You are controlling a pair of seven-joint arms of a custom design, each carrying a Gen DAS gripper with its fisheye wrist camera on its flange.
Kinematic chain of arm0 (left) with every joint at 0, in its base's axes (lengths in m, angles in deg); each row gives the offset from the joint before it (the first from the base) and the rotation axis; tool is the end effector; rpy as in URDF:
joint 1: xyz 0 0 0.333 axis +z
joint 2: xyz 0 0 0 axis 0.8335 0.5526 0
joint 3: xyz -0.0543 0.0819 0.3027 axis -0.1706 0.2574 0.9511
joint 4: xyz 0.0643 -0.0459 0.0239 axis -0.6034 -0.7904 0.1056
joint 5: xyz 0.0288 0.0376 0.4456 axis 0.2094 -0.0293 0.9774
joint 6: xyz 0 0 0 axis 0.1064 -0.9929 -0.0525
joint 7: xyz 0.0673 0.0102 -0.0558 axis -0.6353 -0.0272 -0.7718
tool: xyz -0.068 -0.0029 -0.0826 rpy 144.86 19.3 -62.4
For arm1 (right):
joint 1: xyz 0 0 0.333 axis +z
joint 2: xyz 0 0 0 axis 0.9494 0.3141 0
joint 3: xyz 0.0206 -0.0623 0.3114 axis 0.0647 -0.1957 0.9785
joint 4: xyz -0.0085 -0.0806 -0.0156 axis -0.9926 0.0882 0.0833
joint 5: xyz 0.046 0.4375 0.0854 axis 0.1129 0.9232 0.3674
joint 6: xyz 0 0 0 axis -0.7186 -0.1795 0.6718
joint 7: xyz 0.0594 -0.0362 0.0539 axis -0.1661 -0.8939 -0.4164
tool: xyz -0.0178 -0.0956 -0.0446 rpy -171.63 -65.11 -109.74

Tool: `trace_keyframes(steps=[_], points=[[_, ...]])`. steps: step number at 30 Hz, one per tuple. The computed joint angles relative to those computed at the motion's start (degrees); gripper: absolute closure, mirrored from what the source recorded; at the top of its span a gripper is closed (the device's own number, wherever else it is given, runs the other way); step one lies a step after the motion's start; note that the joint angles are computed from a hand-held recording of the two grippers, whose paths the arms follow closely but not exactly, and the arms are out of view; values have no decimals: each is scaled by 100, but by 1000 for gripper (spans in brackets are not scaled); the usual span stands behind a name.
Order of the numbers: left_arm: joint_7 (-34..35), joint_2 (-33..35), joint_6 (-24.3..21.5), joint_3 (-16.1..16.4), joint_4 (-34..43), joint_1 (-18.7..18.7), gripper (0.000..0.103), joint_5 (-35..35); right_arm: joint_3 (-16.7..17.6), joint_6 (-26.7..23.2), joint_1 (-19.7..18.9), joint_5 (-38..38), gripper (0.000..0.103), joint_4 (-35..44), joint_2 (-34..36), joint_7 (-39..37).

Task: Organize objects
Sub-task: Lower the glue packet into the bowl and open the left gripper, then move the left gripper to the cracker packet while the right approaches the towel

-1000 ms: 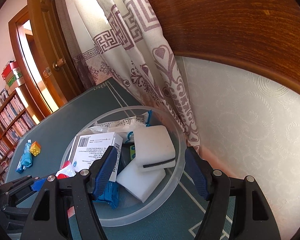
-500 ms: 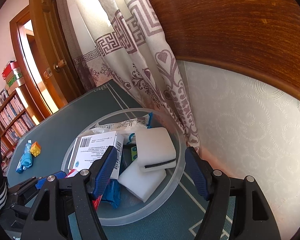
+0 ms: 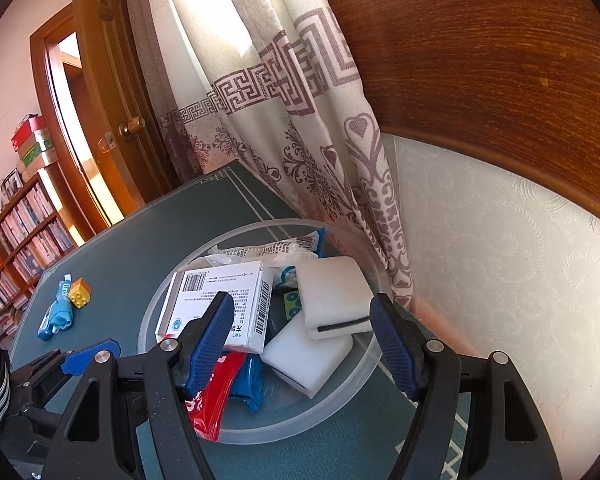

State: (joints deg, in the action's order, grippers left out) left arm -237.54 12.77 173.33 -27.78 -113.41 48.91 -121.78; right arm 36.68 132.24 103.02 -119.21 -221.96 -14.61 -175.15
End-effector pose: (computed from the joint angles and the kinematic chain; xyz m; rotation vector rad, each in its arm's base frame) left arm 0.5028 -0.1243 0.3020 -1.0204 2.6237 -1.2113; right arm 0.3773 0.3233 0.2627 -0.9358 2.1574 -0.9525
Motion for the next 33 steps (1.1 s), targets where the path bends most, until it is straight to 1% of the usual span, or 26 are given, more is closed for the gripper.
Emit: trace_keyframes(steps=[6, 11, 15, 19, 22, 33], points=[[177, -91, -45, 55, -55, 36, 4, -155, 25, -40, 33, 38, 31, 51, 8, -78], [490, -124, 107, 70, -105, 33, 3, -380, 28, -57, 66, 3, 31, 183, 97, -186], [638, -110, 240, 74, -107, 40, 3, -489, -7, 34, 76, -60, 31, 298, 195, -261], [619, -77, 265, 107, -63, 93, 3, -500, -62, 215, 62, -153, 31, 438, 313, -381], [611, -33, 326, 130, -10, 146, 2, -538, -82, 263, 80, -232, 31, 554, 401, -493], [457, 331, 804, 190, 388, 451, 1, -594, -210, 484, 145, -494, 31, 1086, 787, -906]])
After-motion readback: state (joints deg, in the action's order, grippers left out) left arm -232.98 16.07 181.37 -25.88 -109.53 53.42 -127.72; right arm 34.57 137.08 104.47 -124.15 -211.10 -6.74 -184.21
